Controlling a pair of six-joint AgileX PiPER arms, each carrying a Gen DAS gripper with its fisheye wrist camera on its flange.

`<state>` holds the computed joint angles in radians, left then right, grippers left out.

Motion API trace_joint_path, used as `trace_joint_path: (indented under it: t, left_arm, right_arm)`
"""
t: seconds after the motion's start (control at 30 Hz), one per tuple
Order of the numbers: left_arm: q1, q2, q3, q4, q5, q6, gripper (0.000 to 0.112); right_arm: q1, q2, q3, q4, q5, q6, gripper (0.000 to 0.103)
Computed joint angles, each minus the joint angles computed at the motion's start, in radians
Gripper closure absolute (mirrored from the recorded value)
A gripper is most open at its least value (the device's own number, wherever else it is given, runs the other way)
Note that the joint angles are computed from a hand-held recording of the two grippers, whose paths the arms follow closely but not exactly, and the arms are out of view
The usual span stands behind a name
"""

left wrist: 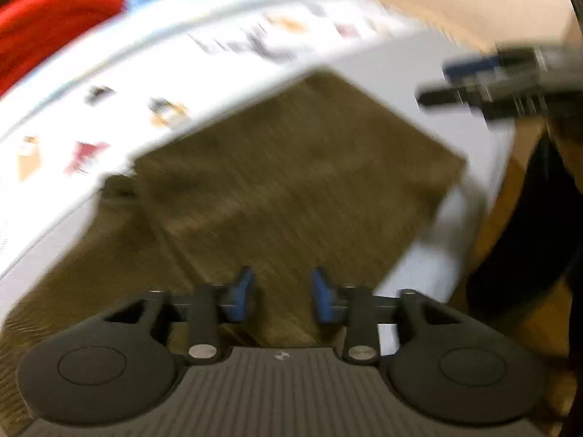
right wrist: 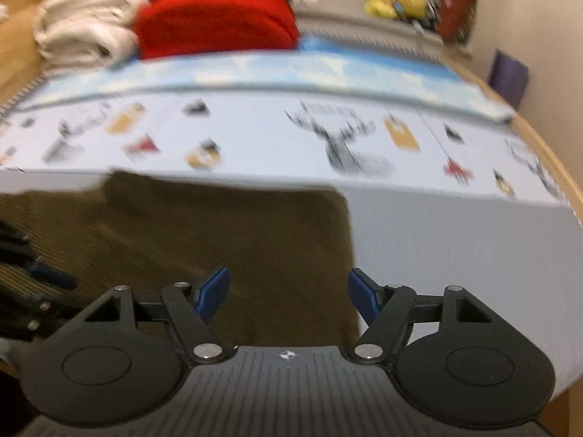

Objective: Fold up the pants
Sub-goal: 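Grasp the grey striped waistband with the left gripper and lift it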

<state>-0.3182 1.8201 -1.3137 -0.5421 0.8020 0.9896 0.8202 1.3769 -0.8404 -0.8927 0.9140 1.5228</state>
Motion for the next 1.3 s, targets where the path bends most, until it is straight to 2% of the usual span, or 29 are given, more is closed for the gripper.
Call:
trace_joint_path:
  t: [0.03, 0.1, 0.2, 0.23, 0.3, 0.37, 0.5, 0.57, 0.7, 0.77, 0.8, 0.83, 0.9, 1.0, 1.1, 1.17, 1.23, 1.3]
  left_arm:
    - [0.023, -0.027, 0.022, -0.03, -0.02, 0.001, 0.054]
    - [0.053, -0.069, 0.051, -0.06, -0.045, -0.032, 0.054]
    - [0.111, -0.153, 0.13, -0.105, -0.085, -0.114, 0.044]
    - [0.125, -0.183, 0.16, -0.108, -0.103, -0.145, 0.043]
    - [0.146, -0.26, 0.239, -0.115, -0.148, -0.189, 0.042]
    - [0.166, -0.347, 0.333, -0.126, -0.201, -0.206, 0.04]
    - [0.214, -0.466, 0.443, -0.1, -0.243, -0.269, 0.038]
    - [0.243, -0.506, 0.474, -0.087, -0.239, -0.278, 0.038]
    - [0.363, -0.566, 0.516, -0.147, -0.214, -0.208, 0.038]
    - [0.454, -0.555, 0.502, -0.249, -0.15, -0.13, 0.038]
    - [0.519, -0.545, 0.493, -0.335, -0.093, -0.055, 0.044]
    - [0.581, -0.526, 0.477, -0.417, -0.028, 0.023, 0.06]
    - [0.672, -0.468, 0.42, -0.492, 0.099, 0.122, 0.082]
    - [0.757, -0.388, 0.312, -0.469, 0.204, 0.139, 0.083]
    - [0.823, -0.29, 0.227, -0.434, 0.23, 0.04, 0.083]
    - [0.868, -0.219, 0.207, -0.468, 0.243, -0.04, 0.083]
    - [0.866, -0.192, 0.22, -0.452, 0.165, -0.102, 0.072]
    - [0.837, -0.159, 0.206, -0.34, 0.079, -0.274, 0.061]
  right_arm:
    - [0.008, -0.007, -0.004, -0.018, -0.005, 0.0, 0.029]
    - [0.033, -0.007, -0.014, -0.061, -0.024, 0.02, 0.029]
    - [0.051, 0.013, 0.016, -0.145, -0.093, 0.107, 0.029]
    - [0.05, 0.032, 0.025, -0.158, -0.117, 0.143, 0.03]
    - [0.034, 0.074, 0.023, -0.123, -0.177, 0.169, 0.031]
    - [0.013, 0.115, -0.008, -0.066, -0.233, 0.134, 0.039]
    - [0.076, 0.171, -0.043, -0.187, -0.23, 0.174, 0.039]
    - [0.088, 0.2, -0.057, -0.2, -0.228, 0.137, 0.039]
    - [0.08, 0.222, -0.073, -0.205, -0.245, 0.1, 0.038]
    - [0.059, 0.225, -0.076, -0.196, -0.272, 0.089, 0.038]
    - [0.052, 0.233, -0.081, -0.192, -0.281, 0.088, 0.038]
    - [0.044, 0.237, -0.082, -0.19, -0.289, 0.087, 0.038]
    - [0.029, 0.244, -0.082, -0.195, -0.309, 0.093, 0.038]
    - [0.019, 0.236, -0.063, -0.222, -0.324, 0.117, 0.039]
    - [0.005, 0.224, -0.043, -0.228, -0.339, 0.123, 0.039]
    - [-0.004, 0.216, -0.032, -0.232, -0.34, 0.135, 0.038]
    - [-0.017, 0.209, -0.021, -0.229, -0.346, 0.151, 0.038]
    - [-0.03, 0.202, -0.012, -0.214, -0.357, 0.16, 0.038]
